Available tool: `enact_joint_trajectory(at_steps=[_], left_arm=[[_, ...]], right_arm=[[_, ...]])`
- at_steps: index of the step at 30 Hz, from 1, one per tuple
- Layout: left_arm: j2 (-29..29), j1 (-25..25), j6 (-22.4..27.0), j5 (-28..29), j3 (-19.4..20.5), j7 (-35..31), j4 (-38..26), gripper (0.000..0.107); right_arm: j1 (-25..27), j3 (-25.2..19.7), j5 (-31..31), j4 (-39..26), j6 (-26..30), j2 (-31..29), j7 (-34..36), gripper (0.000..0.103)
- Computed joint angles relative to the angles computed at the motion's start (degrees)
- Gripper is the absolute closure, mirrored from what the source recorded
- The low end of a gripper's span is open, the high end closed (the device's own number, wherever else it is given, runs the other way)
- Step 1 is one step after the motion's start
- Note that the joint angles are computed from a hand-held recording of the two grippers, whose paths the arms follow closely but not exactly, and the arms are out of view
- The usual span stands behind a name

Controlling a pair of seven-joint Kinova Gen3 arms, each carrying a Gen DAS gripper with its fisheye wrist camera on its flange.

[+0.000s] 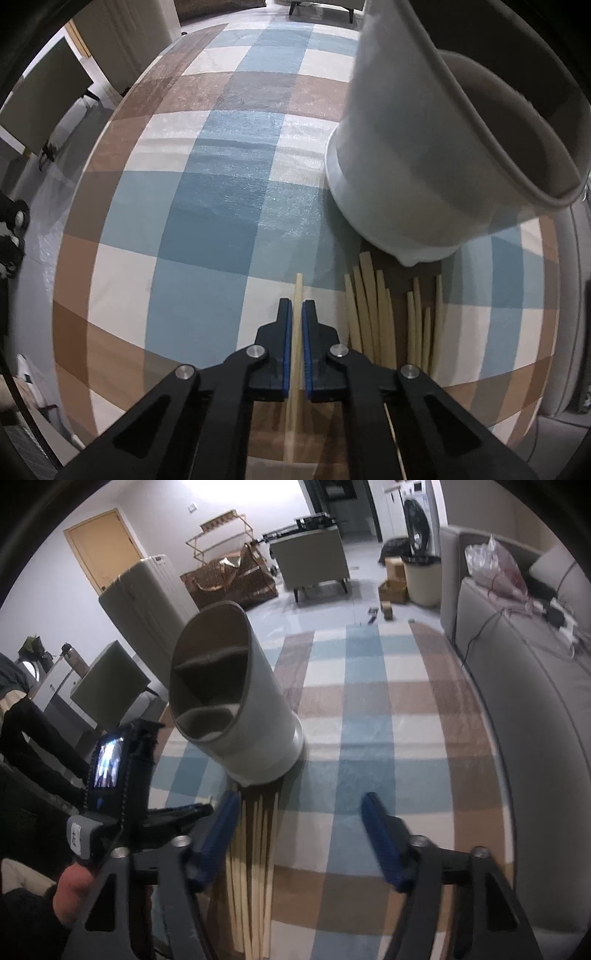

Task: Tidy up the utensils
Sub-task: 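Lift the chopstick with the left gripper while the right gripper closes on another chopstick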

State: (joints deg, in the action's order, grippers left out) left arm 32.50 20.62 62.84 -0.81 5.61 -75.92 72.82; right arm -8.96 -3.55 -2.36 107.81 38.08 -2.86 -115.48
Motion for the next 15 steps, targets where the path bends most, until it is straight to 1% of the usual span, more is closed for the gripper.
enact_joint_trajectory(at_steps=[1,3,4,8,9,12,13,15], left_arm=[[-0.70,-1.04,-1.55,1.54,0.43,-0.68,1.25,0.107],[-2.82,-1.23,-3.48,2.65,0.94,-0.86,3.68,0.107],[-3.82,-2.51,-4.94,4.08,1.71,-2.17,4.90,0.107],[-7.29,-6.57,-10.23,8.76,3.05,-7.13,9.01,0.107],[-8.64,-7.84,-11.73,10.28,3.45,-8.79,10.41,0.107],[-11.07,-11.29,-13.49,14.86,4.32,-13.57,12.96,0.107],[-11.81,-12.68,-13.74,16.64,4.55,-15.41,13.74,0.107],[-12.17,-14.47,-13.19,18.92,4.44,-18.00,13.92,0.107]], right_arm=[[0.03,0.23,-0.87,-0.17,0.31,0.31,0.72,0.048],[0.10,0.47,-2.26,-0.21,0.63,0.83,1.61,0.050],[0.15,0.50,-2.52,-0.23,0.80,0.97,1.70,0.052],[0.81,1.23,-6.87,-0.87,2.08,2.83,4.66,0.066],[0.94,1.23,-7.30,-0.89,2.23,3.10,4.85,0.068],[1.24,1.19,-9.16,-1.69,3.45,5.00,5.81,0.072],[1.55,1.21,-10.53,-1.72,3.42,5.57,6.80,0.078],[1.93,1.08,-12.71,-2.02,3.51,7.19,7.92,0.080]])
